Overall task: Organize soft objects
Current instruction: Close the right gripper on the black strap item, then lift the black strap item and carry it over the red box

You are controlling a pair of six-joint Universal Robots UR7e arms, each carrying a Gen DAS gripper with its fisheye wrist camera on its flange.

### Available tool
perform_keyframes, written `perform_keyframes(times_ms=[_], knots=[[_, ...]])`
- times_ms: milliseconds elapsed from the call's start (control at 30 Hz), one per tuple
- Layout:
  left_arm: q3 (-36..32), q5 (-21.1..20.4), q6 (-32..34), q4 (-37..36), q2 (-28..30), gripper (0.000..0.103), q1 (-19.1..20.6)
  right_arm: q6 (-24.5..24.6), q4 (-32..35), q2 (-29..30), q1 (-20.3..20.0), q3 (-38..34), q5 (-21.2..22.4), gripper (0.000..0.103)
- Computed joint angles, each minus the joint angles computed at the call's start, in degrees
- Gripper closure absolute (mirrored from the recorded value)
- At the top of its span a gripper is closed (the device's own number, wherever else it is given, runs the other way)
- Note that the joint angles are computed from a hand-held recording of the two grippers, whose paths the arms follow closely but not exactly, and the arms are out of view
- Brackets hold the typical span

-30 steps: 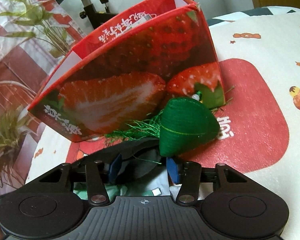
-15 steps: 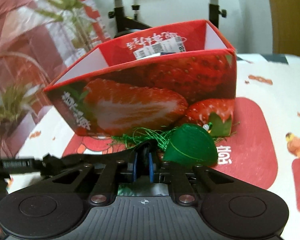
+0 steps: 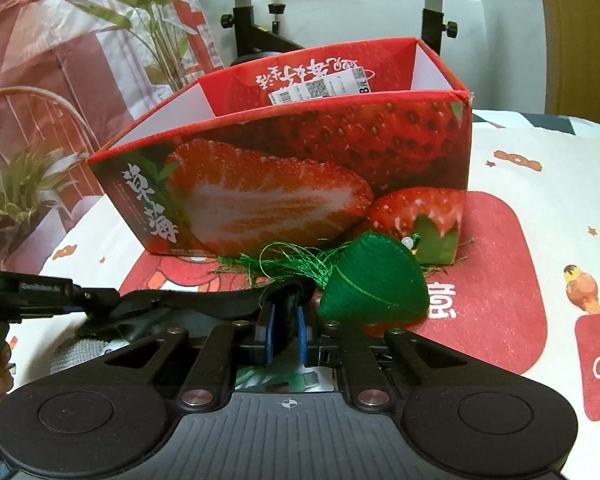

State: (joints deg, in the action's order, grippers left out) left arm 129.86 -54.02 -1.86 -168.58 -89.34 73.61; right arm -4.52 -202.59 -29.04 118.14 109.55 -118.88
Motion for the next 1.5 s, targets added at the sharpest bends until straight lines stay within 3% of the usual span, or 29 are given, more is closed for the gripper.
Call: perform_keyframes(times_ms=[67, 333, 533, 800, 967, 1167, 1500], knots=[[0.54, 0.11, 0.72, -1.16, -0.28, 0.096, -0.21, -0.15, -0.18, 0.01, 0.15, 0.02, -0.21, 0.092], [2.59, 0.90, 4.28, -5.81, -3.66, 0.097, -3.38, -2.15, -2.15, -0.61, 1.24, 0.46, 0.70, 0.093], [3.66, 1.30, 9.43, -10.25, -6.76, 0.097, -8.27, -6.47, -5.07, -1.56, 3.12, -0.03, 1.95, 0.094], [2.64, 2.91, 15.75, -16.36, -6.57, 0.097, -14.44, -11.34, -7.97, -2.93, 4.71, -1.91, 3.40, 0.094], [-0.19, 2.05, 19.68, -18.84, -3.56, 0.097, -15.56, -14.17, -8.41, -3.47, 4.79, -3.87, 3.12, 0.094], [-5.91, 0.29, 22.49, -19.31, 1.92, 0.097, -14.26, -17.68, -7.67, -3.43, 4.18, -7.77, 3.09, 0.094], [-18.38, -0.74, 30.00, -20.24, 14.67, 0.097, -9.97, -22.52, 3.27, 0.57, 0.95, -21.38, -0.53, 0.094]])
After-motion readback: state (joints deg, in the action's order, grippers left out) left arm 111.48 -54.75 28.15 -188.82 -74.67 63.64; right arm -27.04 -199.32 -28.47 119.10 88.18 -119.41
